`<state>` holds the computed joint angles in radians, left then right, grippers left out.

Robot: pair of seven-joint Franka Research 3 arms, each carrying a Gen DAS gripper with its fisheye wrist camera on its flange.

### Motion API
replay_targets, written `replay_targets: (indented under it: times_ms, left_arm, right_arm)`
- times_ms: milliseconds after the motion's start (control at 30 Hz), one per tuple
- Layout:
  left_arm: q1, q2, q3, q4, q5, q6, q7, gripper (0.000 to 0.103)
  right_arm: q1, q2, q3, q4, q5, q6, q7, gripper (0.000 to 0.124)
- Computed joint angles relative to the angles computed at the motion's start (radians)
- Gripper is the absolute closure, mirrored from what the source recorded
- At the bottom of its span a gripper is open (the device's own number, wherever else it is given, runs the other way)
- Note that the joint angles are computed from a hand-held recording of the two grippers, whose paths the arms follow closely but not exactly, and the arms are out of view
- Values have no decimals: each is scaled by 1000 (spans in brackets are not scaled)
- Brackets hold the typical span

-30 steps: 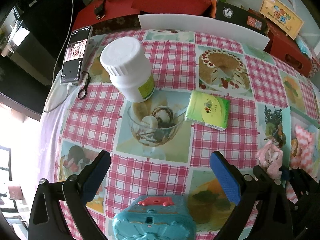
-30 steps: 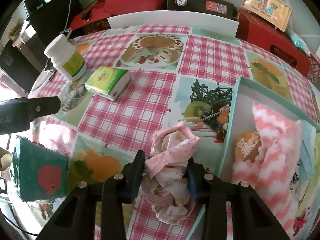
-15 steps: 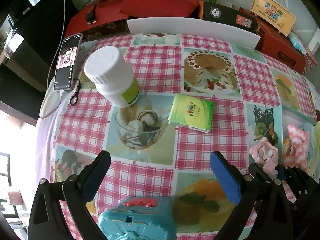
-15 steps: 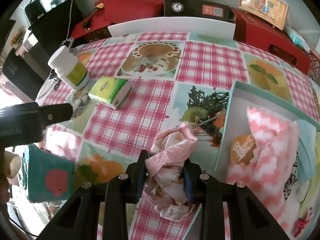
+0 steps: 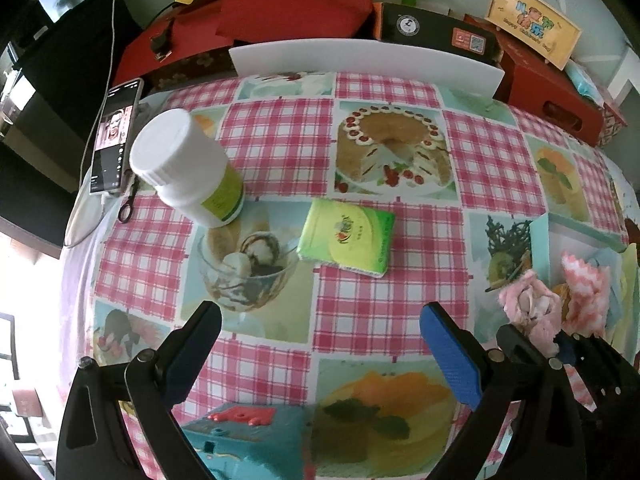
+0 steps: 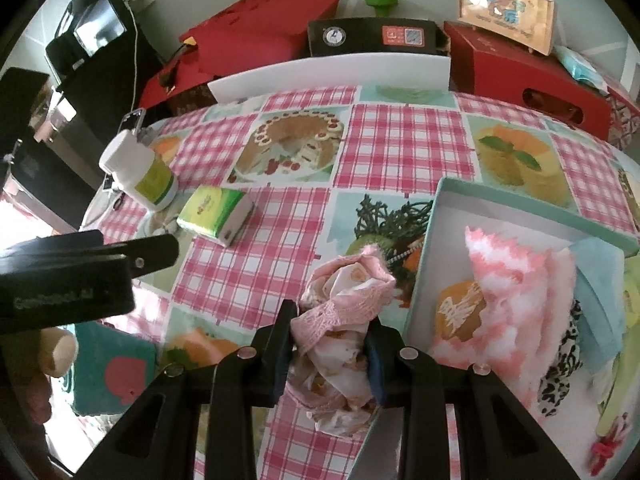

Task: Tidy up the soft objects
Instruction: 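Grasp the green tissue pack with the left gripper while the right gripper holds the cloth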

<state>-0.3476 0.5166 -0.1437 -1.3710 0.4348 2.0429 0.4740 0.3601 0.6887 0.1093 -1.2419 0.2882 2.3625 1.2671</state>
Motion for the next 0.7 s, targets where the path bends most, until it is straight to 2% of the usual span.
replay_targets:
  times_ms: [333, 700]
  left_arm:
    - [-24, 56, 22, 63, 42, 25, -35, 4]
    - [-29, 131, 45, 146, 53, 33, -80, 4]
  right_arm:
    - [-30, -41, 3, -44, 44, 110, -5, 90]
    - [-61, -41, -2, -36, 56, 136, 18, 90]
